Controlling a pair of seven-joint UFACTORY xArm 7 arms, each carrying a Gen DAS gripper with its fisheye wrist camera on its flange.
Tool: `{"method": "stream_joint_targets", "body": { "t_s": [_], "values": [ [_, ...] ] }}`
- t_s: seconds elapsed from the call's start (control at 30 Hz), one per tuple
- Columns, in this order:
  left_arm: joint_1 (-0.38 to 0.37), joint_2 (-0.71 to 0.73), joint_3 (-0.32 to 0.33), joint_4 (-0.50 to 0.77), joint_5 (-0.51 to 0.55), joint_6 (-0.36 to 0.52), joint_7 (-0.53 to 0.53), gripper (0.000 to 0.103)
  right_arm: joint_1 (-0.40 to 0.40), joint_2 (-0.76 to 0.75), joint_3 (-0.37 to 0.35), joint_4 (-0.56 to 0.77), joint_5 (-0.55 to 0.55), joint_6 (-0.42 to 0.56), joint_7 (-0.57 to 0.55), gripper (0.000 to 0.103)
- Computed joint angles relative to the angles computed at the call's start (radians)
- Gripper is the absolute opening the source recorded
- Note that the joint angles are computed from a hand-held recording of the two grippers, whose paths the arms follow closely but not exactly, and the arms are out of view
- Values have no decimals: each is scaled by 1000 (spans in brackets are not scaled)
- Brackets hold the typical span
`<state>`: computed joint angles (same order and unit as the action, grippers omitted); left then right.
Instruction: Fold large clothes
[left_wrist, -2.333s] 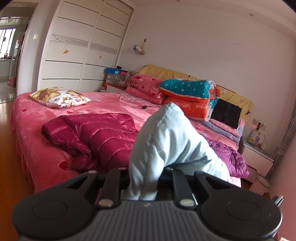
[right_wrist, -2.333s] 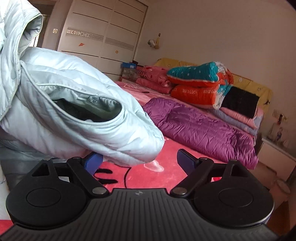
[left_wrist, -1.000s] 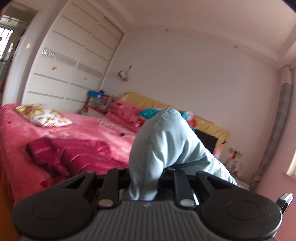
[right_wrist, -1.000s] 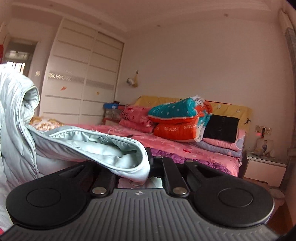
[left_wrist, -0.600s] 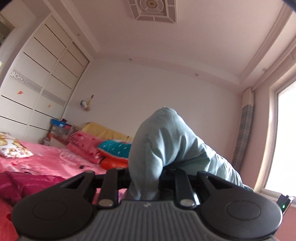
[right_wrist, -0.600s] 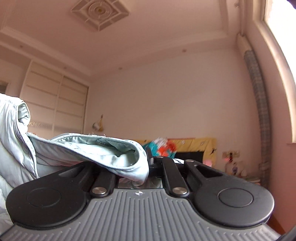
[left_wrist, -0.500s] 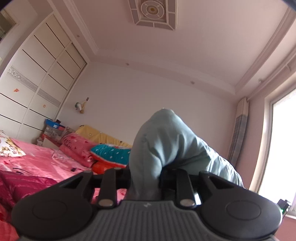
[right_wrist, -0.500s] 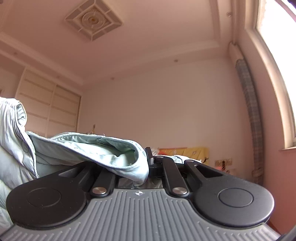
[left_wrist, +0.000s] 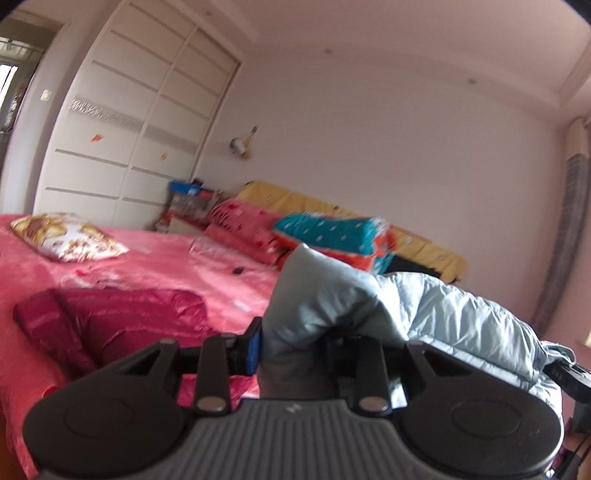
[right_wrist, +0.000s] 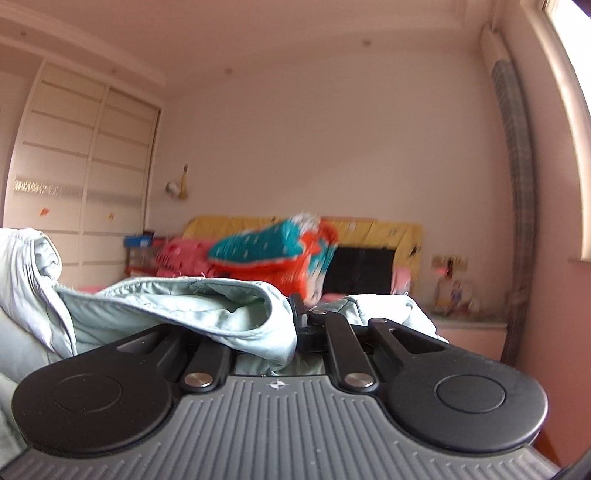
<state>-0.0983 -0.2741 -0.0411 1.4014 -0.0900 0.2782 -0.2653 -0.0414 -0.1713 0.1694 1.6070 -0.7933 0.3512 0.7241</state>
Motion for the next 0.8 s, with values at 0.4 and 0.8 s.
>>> {"method": "stream_joint_targets", "body": {
  "t_s": [0.4,0.8],
  "values": [
    [55,335,3,259,347,49,-289,30,183,410,-41,356,-61,128,-57,10],
    [-2,539,86,417,396,139,-301,30,293,786,-140,779,171,251,-283,19]
  ]
}}
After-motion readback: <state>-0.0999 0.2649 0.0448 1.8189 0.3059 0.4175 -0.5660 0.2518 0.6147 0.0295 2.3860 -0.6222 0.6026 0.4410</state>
